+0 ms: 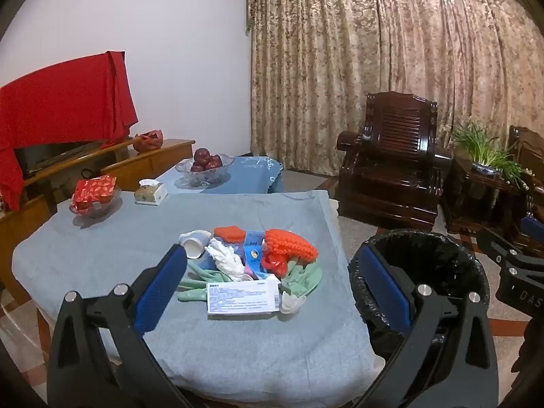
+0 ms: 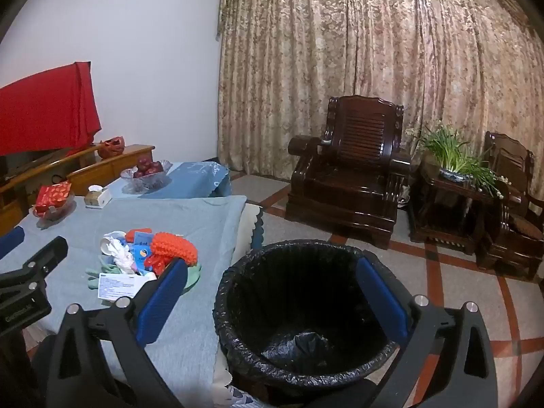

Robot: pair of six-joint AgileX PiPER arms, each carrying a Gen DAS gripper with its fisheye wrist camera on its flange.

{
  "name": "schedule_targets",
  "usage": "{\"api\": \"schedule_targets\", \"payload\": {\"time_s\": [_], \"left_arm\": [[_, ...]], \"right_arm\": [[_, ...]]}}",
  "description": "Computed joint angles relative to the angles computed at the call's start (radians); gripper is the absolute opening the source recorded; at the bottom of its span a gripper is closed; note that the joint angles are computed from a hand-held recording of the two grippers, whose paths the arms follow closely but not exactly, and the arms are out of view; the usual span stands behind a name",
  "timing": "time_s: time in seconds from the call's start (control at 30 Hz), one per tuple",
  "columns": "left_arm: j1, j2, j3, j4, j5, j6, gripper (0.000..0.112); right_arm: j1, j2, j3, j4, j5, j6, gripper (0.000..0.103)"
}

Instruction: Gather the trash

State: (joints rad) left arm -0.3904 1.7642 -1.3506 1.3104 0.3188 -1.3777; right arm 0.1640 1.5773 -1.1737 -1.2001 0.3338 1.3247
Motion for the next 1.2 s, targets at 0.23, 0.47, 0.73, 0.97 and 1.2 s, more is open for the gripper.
{"api": "schedule_targets", "payload": {"time_s": [0.23,0.47,0.73,0.97,1.2], "left_arm": [[0.028,0.0,-0.002,-0.03,-0.021,0.032,0.098],[0.037,0.006,0.015,0.011,-0.034,-0.012,0.098],[0.029,0.003,0.015,-0.004,-0.024,0.0,0.098],[0.024,0.001,0.013,-0.017,-0.017,0.012,0.098],[0.022,0.0,0.012,-0.022,-0.012,0.018,0.098]], "right_arm": [[0.002,0.001,0.002,-0.031,-0.001,0.033,0.097],[0.002,0.004,0.001,-0.035,0.0,0.037,0.097],[0.002,0.003,-0.001,-0.024,0.001,0.027,0.097],[0.0,0.004,0.001,-0.024,0.0,0.026,0.097],[-0.002,0.005,0.0,-0.021,-0.004,0.024,0.097]]}}
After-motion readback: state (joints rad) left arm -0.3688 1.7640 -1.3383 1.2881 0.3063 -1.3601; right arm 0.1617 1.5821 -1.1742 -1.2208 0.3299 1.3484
